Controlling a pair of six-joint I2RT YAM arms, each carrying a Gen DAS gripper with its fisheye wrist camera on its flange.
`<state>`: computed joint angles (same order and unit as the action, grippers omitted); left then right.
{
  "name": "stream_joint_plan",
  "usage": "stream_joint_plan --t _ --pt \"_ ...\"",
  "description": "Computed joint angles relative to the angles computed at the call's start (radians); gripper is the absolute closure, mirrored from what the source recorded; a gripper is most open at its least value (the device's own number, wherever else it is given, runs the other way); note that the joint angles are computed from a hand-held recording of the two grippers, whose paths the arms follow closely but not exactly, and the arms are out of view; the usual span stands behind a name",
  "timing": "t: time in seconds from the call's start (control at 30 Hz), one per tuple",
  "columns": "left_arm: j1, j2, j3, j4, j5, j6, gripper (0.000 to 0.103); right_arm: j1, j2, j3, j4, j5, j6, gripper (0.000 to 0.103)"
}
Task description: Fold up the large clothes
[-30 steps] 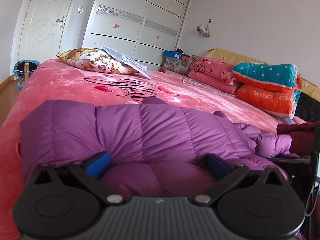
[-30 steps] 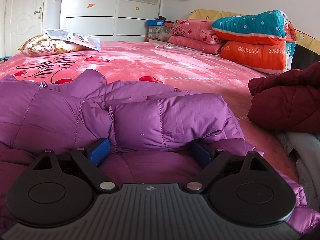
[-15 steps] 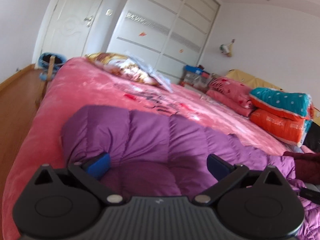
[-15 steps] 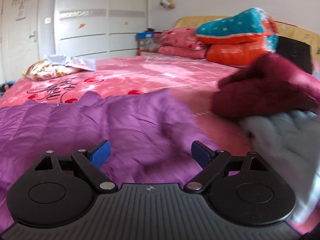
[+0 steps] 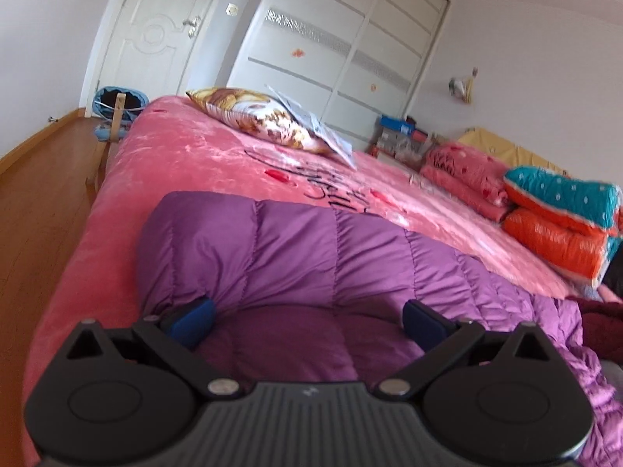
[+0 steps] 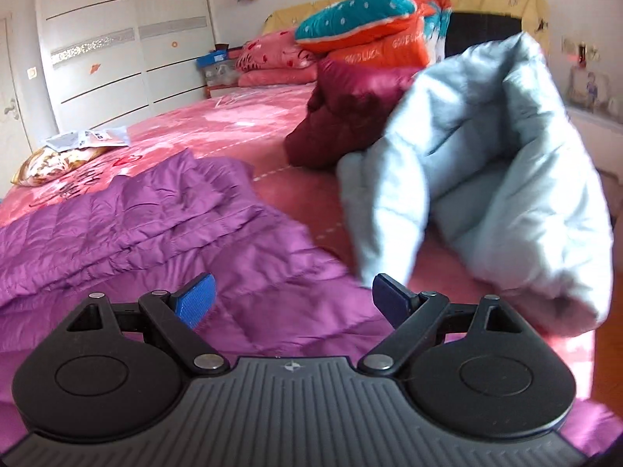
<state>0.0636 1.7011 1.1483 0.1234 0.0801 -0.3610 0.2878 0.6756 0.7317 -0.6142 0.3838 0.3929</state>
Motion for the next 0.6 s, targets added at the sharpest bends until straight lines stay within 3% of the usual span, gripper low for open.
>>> stream_joint_plan --t 0.07,0.2,0.37,0.6 --pt "0.019 -0.067 -0.017 -0.060 0.011 -0.004 0.001 0.013 -0.051 -0.001 -0.045 0.016 -0.042 0.000" --pt "0.074 -0.245 -0.106 -0.165 0.050 -0.084 0.001 -0.026 -0.128 -0.006 -0.154 -0.062 -0.124 0.000" --pt "0.127 -0.474 -0.198 -0.380 0.117 -0.034 0.001 0.004 -0.162 -0.005 -0.265 -0.078 -0.137 0.000" --pt "0.102 -0.714 -0.272 -0.614 0.181 0.101 0.001 0.100 -0.201 0.020 -0.449 -0.070 0.024 0.000"
